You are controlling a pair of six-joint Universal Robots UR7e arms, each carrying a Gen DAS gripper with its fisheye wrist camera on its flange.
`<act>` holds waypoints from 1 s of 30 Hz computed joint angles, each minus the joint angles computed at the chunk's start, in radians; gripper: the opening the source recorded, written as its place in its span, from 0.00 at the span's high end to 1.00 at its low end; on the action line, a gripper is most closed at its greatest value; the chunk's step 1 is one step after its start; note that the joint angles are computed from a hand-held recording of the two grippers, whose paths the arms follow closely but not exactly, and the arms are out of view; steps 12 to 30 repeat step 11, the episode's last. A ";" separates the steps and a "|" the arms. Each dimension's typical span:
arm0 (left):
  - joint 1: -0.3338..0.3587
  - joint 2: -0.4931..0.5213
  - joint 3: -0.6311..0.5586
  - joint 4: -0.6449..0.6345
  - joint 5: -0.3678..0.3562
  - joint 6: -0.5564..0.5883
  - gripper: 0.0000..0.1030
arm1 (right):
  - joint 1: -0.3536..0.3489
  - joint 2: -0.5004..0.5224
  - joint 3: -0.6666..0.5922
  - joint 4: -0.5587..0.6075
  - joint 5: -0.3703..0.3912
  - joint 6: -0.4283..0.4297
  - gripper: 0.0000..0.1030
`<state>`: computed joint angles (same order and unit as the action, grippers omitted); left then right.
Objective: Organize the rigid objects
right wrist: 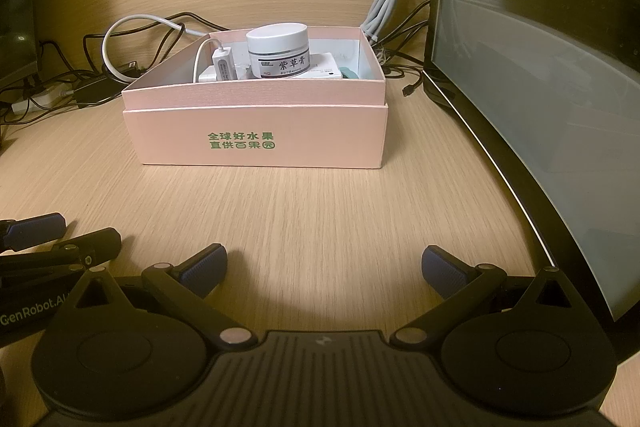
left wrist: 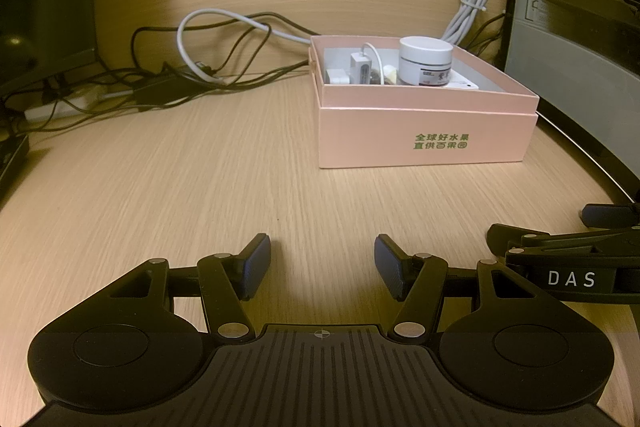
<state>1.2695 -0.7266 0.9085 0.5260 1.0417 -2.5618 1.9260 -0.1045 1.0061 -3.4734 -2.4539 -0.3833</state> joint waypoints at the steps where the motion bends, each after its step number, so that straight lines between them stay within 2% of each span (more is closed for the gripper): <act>1: 0.000 0.000 0.000 0.000 0.000 0.000 0.38 | 0.000 0.000 0.000 0.000 0.000 0.000 0.00; 30: 0.004 0.004 -0.013 0.014 0.011 0.002 0.38 | 0.000 0.000 0.000 0.000 0.000 0.000 0.00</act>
